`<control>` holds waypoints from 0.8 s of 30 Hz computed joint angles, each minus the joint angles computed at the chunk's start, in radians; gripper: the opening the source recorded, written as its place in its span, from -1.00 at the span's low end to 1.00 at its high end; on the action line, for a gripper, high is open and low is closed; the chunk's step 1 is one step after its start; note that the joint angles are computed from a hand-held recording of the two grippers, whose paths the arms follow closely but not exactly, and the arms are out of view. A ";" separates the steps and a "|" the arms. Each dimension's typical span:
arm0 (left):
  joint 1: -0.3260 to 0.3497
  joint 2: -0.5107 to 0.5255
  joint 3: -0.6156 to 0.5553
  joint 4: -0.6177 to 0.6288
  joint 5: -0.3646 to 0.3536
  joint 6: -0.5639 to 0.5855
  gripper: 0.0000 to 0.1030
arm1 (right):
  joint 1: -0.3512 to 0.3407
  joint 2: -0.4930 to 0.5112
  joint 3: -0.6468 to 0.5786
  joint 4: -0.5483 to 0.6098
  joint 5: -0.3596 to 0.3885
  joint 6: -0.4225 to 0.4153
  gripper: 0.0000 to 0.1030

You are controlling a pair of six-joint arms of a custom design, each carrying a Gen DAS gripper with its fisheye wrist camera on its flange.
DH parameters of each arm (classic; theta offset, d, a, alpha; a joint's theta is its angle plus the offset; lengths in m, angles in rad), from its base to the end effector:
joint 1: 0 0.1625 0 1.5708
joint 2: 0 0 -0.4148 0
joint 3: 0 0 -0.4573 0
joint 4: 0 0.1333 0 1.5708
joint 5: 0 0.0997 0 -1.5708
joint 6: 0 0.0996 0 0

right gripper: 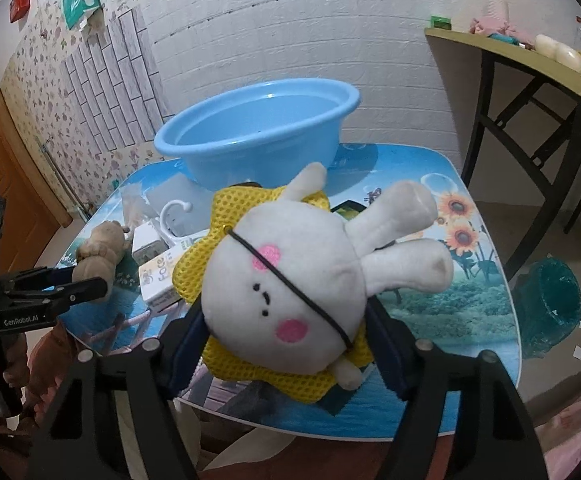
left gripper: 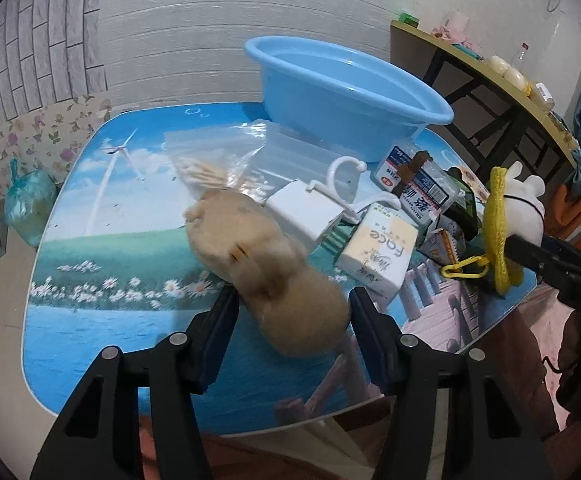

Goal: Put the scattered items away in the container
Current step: 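Grasp the white plush bunny with right tool while left tool grasps the tan plush toy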

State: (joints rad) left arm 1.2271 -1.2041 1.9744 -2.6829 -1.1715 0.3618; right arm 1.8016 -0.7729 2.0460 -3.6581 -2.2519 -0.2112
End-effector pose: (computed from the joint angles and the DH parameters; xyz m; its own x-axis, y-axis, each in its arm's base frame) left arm -0.0408 -0.6244 0.1782 -0.7400 0.4896 -0.4612 0.6195 0.7632 -0.1838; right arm 0.1959 -0.5249 0.0343 -0.8090 0.1220 0.5751 -0.3340 0.7096 -0.6204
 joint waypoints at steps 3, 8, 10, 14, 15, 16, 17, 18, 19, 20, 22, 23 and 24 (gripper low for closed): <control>0.009 -0.019 0.008 0.003 0.000 0.004 0.10 | -0.002 -0.006 0.001 0.002 -0.003 0.004 0.41; 0.021 -0.041 0.012 0.003 0.000 0.002 0.12 | 0.000 -0.010 0.005 -0.019 -0.019 0.003 0.41; 0.024 -0.044 0.008 0.014 -0.004 -0.005 0.12 | -0.003 -0.013 0.006 -0.018 -0.019 0.010 0.41; 0.020 -0.034 0.002 0.020 -0.001 -0.007 0.14 | -0.007 -0.016 0.009 -0.008 -0.006 0.020 0.41; 0.017 -0.025 -0.002 0.021 0.001 -0.009 0.14 | -0.007 -0.014 0.007 -0.008 -0.006 0.018 0.41; 0.015 -0.018 -0.005 0.024 0.002 -0.014 0.15 | -0.006 -0.013 0.008 -0.011 -0.009 0.017 0.41; 0.014 -0.013 -0.007 0.026 0.003 -0.018 0.15 | -0.005 -0.012 0.007 -0.013 -0.013 0.016 0.41; 0.011 -0.001 -0.014 0.032 0.006 -0.031 0.16 | -0.005 -0.011 0.006 -0.016 -0.018 0.017 0.41; 0.010 0.009 -0.020 0.038 0.007 -0.044 0.17 | -0.005 -0.012 0.006 -0.020 -0.023 0.017 0.41; 0.009 0.015 -0.023 0.041 0.008 -0.051 0.17 | -0.005 -0.012 0.007 -0.026 -0.026 0.019 0.41; 0.003 0.037 -0.034 0.048 0.023 -0.067 0.21 | -0.007 -0.017 0.012 -0.030 -0.025 0.027 0.41; -0.003 0.049 -0.040 0.050 0.038 -0.077 0.22 | -0.009 -0.020 0.013 -0.030 -0.024 0.031 0.41; -0.004 0.056 -0.043 0.051 0.046 -0.079 0.22 | -0.011 -0.022 0.015 -0.028 -0.021 0.035 0.41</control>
